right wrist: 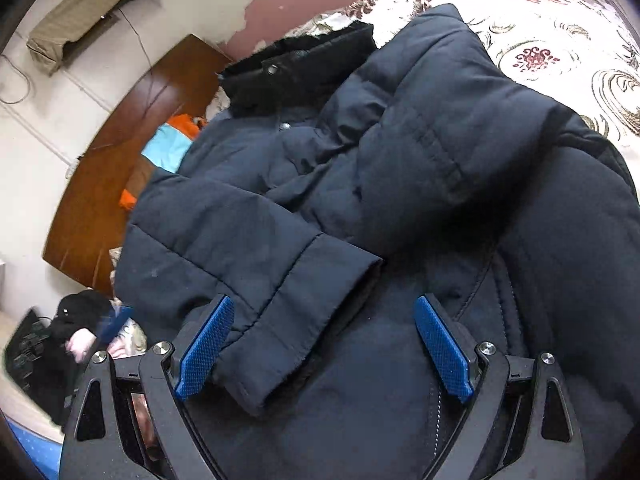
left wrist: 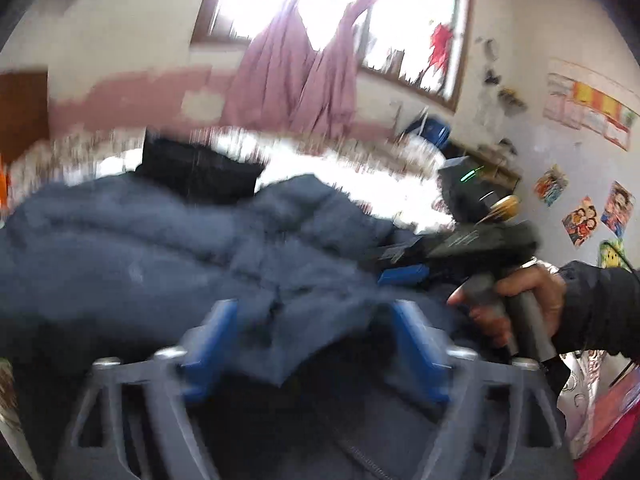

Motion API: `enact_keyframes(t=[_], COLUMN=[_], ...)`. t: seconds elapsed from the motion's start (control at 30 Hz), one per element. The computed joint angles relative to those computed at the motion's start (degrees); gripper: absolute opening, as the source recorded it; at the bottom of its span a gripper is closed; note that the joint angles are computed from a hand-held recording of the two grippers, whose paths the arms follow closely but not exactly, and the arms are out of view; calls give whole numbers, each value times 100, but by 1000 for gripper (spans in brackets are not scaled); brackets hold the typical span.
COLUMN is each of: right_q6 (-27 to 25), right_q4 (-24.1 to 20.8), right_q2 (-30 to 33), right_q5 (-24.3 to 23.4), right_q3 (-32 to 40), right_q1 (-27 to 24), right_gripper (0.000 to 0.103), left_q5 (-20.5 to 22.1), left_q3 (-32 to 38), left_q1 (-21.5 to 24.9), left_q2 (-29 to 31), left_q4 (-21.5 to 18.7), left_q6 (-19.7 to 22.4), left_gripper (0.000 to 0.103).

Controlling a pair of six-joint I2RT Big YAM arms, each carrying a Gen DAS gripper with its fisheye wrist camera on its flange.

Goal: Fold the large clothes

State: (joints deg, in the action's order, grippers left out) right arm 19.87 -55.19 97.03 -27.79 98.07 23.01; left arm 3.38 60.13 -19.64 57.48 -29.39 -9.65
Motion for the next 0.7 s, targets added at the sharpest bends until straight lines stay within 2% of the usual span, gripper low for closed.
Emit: enact_keyframes(t=[0.03, 0.13, 0.2, 0.27, 0.3, 0.33, 0.37, 0.4, 0.43, 0.5, 0.63, 0.7], right_q6=[-17, -74, 0, 35, 42, 87, 185, 260, 330, 430, 394, 190], right_q4=[-24, -146, -184, -238, -263, -331, -372, -424, -495, -521, -55, 274], right_q2=[-1, 11, 29, 33, 40, 57, 66, 72, 59, -10, -341, -496], right_q5=[99, 438, 444, 516, 550, 641, 663, 590, 416, 455, 760, 1177], right_q3=[7, 80, 111, 137, 155, 203, 226, 231, 204, 176, 62, 129], right_q1=[31, 121, 180, 235, 261, 292, 304, 289, 249, 262, 256, 252], right_gripper=[89, 89, 75, 65, 55, 51, 43, 31, 24, 9, 4, 4], left_q5=[-41, -458, -870, -1535, -2115, -2612, -2968, -3123, -3120, -3056, -2830, -2651], left_q3=[-72, -27, 20, 149, 264, 385, 466, 483, 458, 379, 174, 23], left_q1=[-31, -67, -10, 63, 89, 124, 202, 361, 478, 793, 1255, 1461], left_q2=[-108, -240, -278, -221, -137, -45, 20, 20, -19, -150, -474, -690], left_q4=[194, 222, 174, -104, -373, -663, -901, -1061, -1088, -1166, -1213, -1106], left_q6=[75, 55, -96, -373, -590, -794, -978, -1175, -1282, -1649, -2189, -2334], left_gripper=[89, 89, 89, 89, 89, 89, 89, 89, 89, 89, 89, 89])
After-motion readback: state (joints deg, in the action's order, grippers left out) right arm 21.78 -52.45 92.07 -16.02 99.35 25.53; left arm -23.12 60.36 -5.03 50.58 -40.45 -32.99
